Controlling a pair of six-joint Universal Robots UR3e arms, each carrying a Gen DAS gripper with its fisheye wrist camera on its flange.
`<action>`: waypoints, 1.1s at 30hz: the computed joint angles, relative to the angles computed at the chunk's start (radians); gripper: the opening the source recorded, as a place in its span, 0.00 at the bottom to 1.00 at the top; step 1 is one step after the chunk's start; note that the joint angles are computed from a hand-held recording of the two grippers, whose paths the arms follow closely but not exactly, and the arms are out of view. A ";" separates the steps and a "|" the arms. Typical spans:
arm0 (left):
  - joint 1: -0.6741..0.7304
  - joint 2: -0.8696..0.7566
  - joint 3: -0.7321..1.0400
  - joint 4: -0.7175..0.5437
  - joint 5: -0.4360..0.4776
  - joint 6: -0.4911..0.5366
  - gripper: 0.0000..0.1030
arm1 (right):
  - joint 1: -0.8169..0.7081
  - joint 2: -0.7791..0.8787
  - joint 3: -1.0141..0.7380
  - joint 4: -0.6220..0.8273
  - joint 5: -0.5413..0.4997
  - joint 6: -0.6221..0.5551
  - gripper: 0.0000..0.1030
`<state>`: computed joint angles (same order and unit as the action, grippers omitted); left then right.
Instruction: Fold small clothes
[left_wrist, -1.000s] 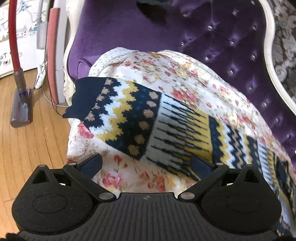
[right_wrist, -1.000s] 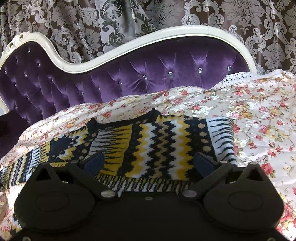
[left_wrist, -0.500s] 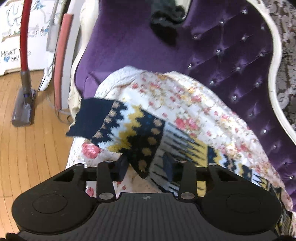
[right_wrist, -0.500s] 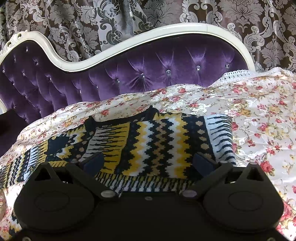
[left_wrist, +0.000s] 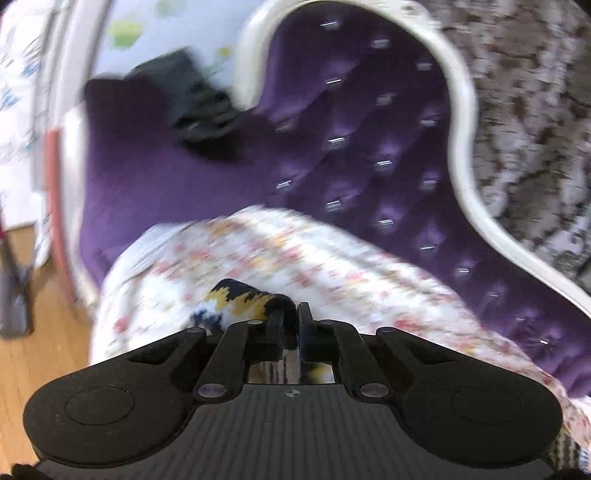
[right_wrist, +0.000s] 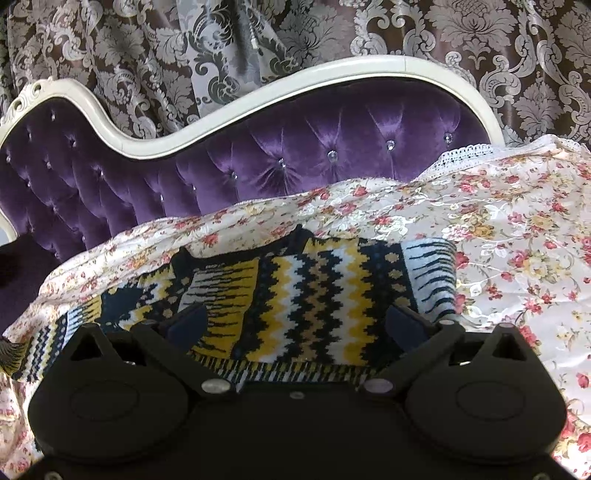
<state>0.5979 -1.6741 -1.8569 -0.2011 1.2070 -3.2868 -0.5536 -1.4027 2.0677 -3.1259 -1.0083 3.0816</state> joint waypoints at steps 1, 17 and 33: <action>-0.033 -0.003 0.023 0.004 0.006 -0.001 0.06 | -0.004 -0.003 0.001 -0.003 0.004 0.004 1.00; -0.646 -0.417 0.751 -0.109 0.135 0.004 0.06 | -0.113 -0.070 0.009 0.014 0.078 0.071 1.00; -0.953 -0.746 1.004 -0.232 0.237 0.066 0.26 | -0.188 -0.086 -0.006 0.066 0.100 0.126 1.00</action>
